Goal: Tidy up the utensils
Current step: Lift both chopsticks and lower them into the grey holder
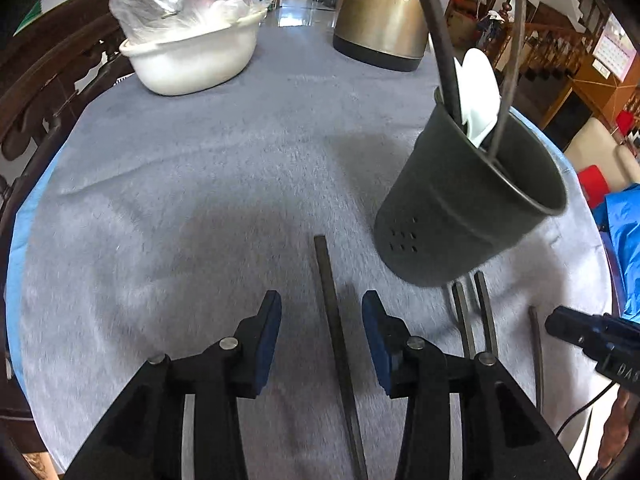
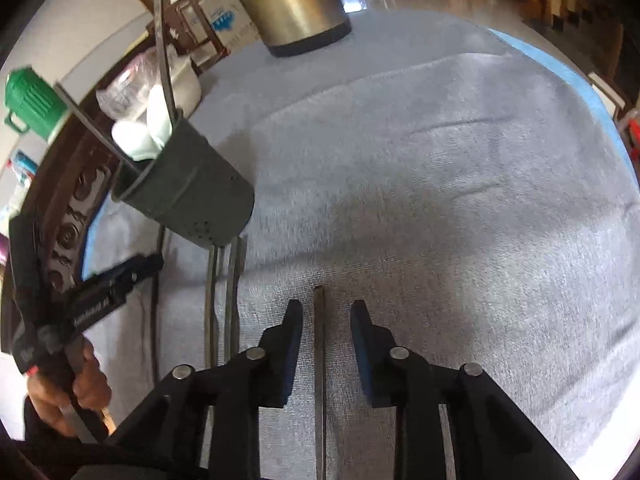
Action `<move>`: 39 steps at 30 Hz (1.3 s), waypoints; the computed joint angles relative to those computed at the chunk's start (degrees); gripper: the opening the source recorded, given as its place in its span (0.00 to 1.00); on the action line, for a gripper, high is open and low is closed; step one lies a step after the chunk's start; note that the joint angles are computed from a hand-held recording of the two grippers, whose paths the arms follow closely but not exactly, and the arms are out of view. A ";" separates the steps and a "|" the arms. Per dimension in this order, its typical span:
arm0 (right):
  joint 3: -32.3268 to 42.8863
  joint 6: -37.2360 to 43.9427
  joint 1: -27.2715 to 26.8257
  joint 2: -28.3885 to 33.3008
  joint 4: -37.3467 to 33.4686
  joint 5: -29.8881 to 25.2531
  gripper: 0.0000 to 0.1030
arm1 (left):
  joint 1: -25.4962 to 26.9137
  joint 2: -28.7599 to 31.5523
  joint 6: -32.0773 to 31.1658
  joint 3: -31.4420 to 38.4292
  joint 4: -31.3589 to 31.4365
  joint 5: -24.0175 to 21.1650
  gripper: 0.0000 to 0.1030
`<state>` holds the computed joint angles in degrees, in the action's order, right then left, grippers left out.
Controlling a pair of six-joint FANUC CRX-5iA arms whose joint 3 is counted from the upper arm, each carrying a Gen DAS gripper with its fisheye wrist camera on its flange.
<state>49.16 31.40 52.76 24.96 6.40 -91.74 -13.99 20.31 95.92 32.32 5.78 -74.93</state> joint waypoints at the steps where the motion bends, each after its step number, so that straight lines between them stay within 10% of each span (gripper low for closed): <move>1: 1.10 0.35 -0.08 1.00 -0.13 -0.85 0.27 | 0.04 0.29 -0.07 0.23 0.27 -0.01 0.41; 12: 23.82 10.53 1.81 16.75 5.72 -17.89 0.08 | -0.20 2.62 -0.57 2.82 0.51 -0.68 0.08; 24: -5.84 -0.34 4.47 -4.84 9.48 6.09 0.07 | -0.36 -14.23 -1.93 -10.82 3.03 11.22 0.06; 39: -13.93 -11.11 12.70 -11.72 31.73 18.50 0.07 | -1.90 -24.63 -4.32 -14.93 3.13 20.75 0.06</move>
